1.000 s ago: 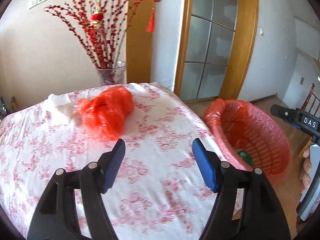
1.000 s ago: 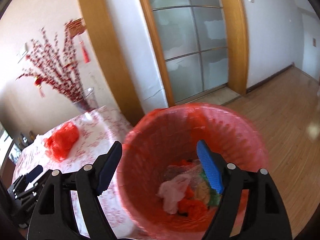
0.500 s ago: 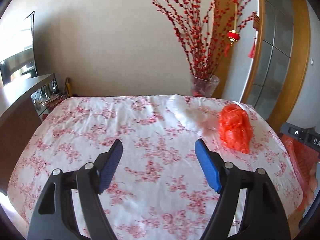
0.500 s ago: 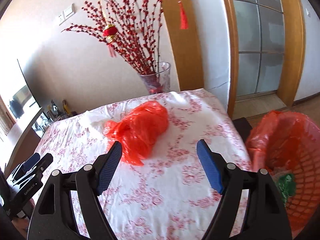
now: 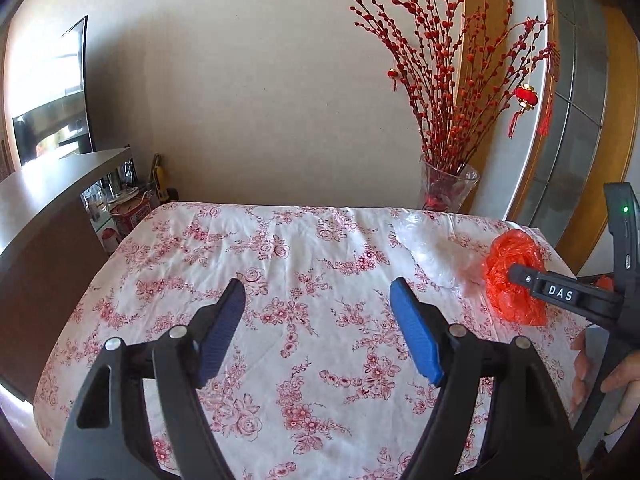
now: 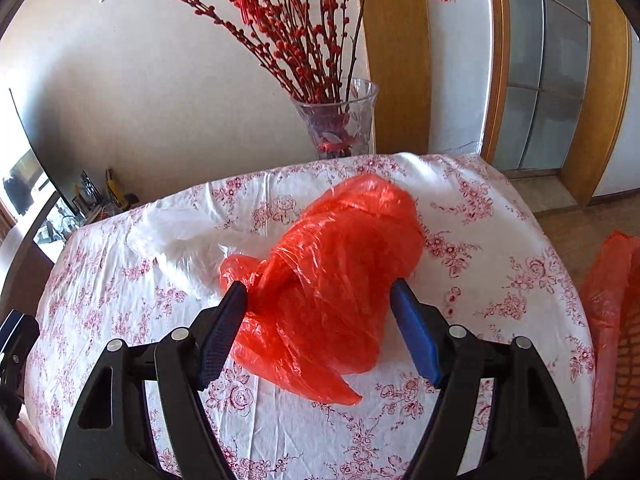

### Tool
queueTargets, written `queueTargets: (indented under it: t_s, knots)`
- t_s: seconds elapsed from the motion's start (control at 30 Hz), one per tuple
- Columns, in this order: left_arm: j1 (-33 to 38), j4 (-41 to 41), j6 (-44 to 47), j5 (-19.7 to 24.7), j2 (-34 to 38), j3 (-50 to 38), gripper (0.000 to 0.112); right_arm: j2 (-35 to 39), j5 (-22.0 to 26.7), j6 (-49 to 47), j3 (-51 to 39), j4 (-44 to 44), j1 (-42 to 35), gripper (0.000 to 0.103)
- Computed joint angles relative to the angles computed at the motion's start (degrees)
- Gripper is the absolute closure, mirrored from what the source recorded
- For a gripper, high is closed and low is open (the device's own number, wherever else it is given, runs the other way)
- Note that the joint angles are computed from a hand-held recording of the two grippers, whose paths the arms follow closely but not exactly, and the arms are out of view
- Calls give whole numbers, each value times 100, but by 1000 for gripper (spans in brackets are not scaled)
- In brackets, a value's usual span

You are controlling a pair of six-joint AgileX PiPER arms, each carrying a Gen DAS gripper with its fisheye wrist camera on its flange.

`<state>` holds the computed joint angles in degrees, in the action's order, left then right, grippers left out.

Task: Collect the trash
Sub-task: 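Move both open grippers back to the red bag on the table, then grasp the red bag with the right gripper, then grasp the clear plastic bag with the left gripper while the right holds the red bag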

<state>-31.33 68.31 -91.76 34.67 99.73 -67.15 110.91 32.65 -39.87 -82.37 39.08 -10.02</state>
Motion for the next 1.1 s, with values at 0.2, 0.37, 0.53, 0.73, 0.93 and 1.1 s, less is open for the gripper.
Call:
queueTargets:
  t_s: [0.2,0.37,0.53,0.73,0.93,1.1]
  knots:
    - [-53,-313,337,-144,285,-344,39,-83,-78,-731,403,411,-64,69]
    - [-86,-786,850,-281,631,-842,39,-250,78,-1258,556,753,-434,76]
    - [-62,-1751,1843,-457,1255,-1730,39,-379,104,-1654,780,998,-904,77]
    - [97,-3547,3830,42,2523,-3757,39,-508,227,-2084,928,1191,-1307,77]
    - [346,-4643,4983,1193,3817,-6038,39,-570,215,-2489,1064,1328,-1393,77]
    - [348,-4826,5400,1688,4474,-7089,69,-532,192,-2643,1104,1410,-1398,77]
